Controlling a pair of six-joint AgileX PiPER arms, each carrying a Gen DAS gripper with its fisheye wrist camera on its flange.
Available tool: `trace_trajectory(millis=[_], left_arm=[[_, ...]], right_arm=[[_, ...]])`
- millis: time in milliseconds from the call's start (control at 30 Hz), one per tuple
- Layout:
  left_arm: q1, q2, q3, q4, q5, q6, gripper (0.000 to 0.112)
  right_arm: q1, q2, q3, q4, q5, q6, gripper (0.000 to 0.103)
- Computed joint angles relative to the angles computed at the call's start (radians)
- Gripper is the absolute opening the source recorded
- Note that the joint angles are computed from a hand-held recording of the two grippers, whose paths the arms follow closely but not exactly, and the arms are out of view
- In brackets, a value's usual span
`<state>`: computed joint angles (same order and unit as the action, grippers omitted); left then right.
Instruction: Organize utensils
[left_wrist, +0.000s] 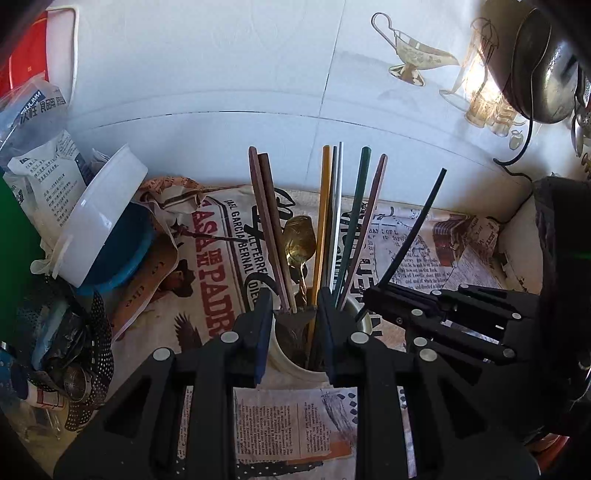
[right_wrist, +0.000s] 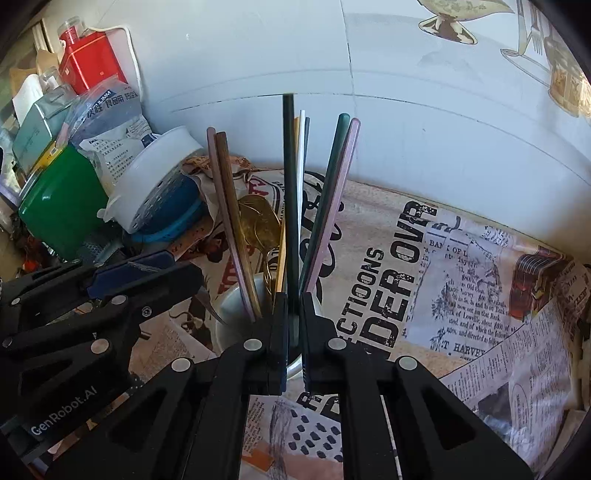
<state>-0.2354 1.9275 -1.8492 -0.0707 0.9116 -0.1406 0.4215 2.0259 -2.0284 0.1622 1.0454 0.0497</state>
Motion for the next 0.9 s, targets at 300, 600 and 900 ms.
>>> trace_trajectory(millis=[300,600,900], left_arm=[[-0.025,-0.064,0.018,0.078,0.016,-0.107,0.023],[-0.16,-0.282,0.131,0.263,-0.006,-0.34,0.027],[-0.545,-0.511,0.199,0.779,0.085,-0.765,0.035]], right_arm=[[-0.014,-0.089,0.078,-0.005,0.001,-0.03,0.008],[-0.071,-0.395,0.305,0.06,-0.08,-0.165,0.009],[-0.194,-0.745,0.434,0.194,-0.138,-0.315,0.009]])
